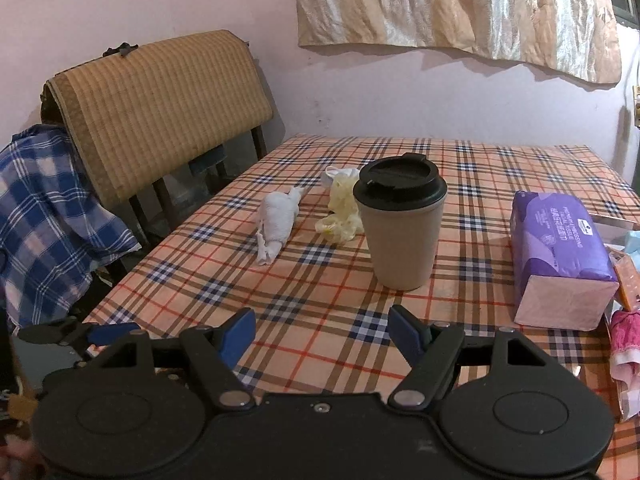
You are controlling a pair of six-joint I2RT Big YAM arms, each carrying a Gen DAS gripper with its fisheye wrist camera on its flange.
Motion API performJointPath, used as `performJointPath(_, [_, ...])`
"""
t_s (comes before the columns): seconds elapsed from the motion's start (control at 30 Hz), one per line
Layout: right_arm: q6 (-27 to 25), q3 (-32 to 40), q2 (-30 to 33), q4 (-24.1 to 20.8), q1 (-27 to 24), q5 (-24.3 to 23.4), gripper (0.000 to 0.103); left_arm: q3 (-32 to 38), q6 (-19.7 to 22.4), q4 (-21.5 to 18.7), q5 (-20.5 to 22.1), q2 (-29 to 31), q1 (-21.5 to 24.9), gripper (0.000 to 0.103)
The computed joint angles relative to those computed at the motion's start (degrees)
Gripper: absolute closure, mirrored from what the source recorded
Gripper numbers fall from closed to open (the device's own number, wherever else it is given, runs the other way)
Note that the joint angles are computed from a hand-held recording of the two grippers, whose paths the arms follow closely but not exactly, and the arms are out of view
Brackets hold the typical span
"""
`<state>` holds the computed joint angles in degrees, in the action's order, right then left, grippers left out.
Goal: Organize soft objects
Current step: 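Move both open tools back over the table toward the yellow tape roll, then grasp the yellow tape roll with the left tool while the right tool grasps the white rolled towel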
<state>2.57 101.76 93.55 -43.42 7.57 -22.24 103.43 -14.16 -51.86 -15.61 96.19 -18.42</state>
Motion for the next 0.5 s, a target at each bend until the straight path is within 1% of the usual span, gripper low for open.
performJointPath(0.13, [-0.1,0.6,0.8,-0.8,0.4,0.4,0.017,-0.5,-1.0,0.2,2.7,0.6,0.9,0.003])
performJointPath(0.23, [-0.3,1.8,1.8,-1.8,0.9,0.6,0.017,-1.1,1.0,2.0,3.1,1.0,0.8,0.003])
performJointPath(0.27, [-0.6,2.3,2.2,-2.2,1.2,0.6,0.017,-1.0,2.2,2.4,3.1,1.2,0.7,0.005])
performJointPath(0.33, [-1.2,3.3,2.9,-2.8,1.8,0.8,0.017,-0.2,3.5,2.1,2.4,2.2,0.7,0.017])
performJointPath(0.37, [-1.4,4.0,3.5,-3.0,2.1,1.0,0.017,0.4,3.3,1.6,2.8,2.8,1.0,0.034])
performJointPath(0.4, [-1.5,4.7,3.9,-3.3,2.3,0.9,0.017,0.2,2.8,2.2,3.3,2.9,1.3,0.041])
performJointPath(0.43, [-1.6,5.6,4.5,-3.7,2.6,1.0,0.017,0.1,2.3,2.6,3.3,2.8,1.5,0.042])
performJointPath(0.5, [-1.7,7.7,5.9,-4.4,3.3,1.4,0.017,-0.1,1.2,3.3,5.0,2.6,2.1,0.042])
